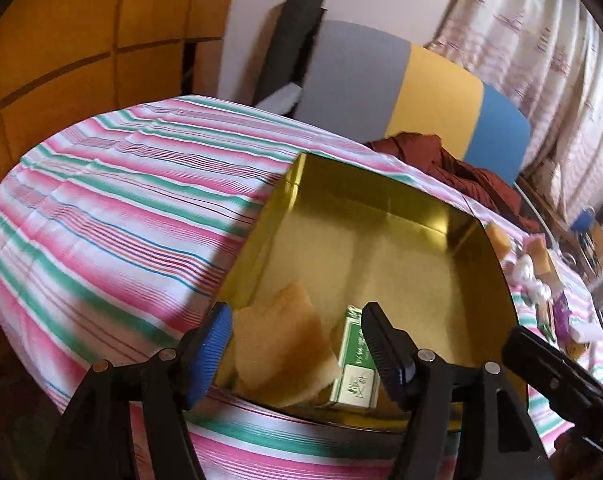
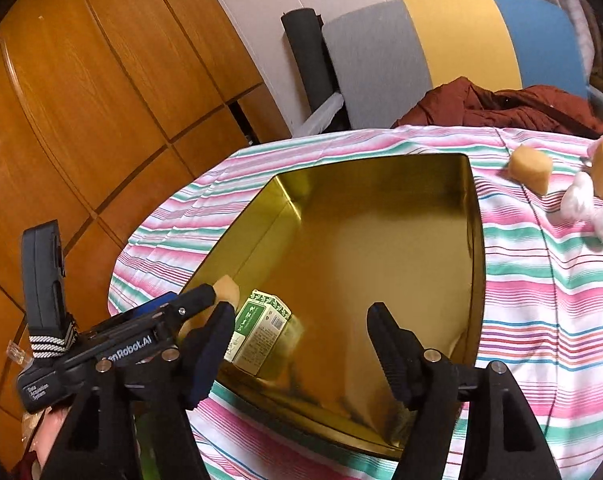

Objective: Organize objects
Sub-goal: 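Lift both open tools out of the tin toward the remaining items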

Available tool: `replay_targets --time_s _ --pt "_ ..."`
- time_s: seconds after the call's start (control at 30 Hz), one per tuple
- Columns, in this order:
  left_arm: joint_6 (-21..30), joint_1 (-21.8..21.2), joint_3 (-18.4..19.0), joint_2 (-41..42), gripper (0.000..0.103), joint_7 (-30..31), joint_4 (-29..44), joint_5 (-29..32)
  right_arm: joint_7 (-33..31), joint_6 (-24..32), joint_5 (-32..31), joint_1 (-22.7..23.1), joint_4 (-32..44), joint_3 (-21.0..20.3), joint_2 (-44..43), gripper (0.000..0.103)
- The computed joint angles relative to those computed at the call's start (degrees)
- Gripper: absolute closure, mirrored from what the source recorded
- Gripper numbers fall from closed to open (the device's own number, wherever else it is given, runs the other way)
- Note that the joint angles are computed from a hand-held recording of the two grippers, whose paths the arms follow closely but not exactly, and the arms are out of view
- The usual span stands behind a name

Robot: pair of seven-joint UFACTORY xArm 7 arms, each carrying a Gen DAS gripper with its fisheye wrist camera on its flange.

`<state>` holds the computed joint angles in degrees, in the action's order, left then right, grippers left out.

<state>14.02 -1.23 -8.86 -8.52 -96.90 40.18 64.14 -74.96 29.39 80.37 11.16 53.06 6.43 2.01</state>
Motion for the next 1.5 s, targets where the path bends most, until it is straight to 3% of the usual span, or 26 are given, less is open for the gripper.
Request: replay_targets --time_s 0.2,0.6,1.03,1.5 --pt "2.42 0.06 -1.16 -2.37 0.035 -3.4 -0.87 0.94 -1.6 -0.27 1.47 -0.21 -0.92 -0.39 -1.2 0.03" --pt "0.34 -2.95 -2.91 0.35 0.035 -2.48 2.9 1.34 -2.19 -1.07 3.09 -1.84 -1.62 -2.11 -2.44 0.027" --pt "0.07 -10.46 -1.81 5.88 0.035 3.27 9.24 -0.74 -2.75 -2.68 4.75 -5.1 -1.84 -4.07 -2.53 0.027" --pt "-0.66 -18.83 0.03 12.21 0.035 13.33 16.1 -6.77 -0.32 -6.69 1.94 -11.63 -1.33 -6.87 0.66 0.026"
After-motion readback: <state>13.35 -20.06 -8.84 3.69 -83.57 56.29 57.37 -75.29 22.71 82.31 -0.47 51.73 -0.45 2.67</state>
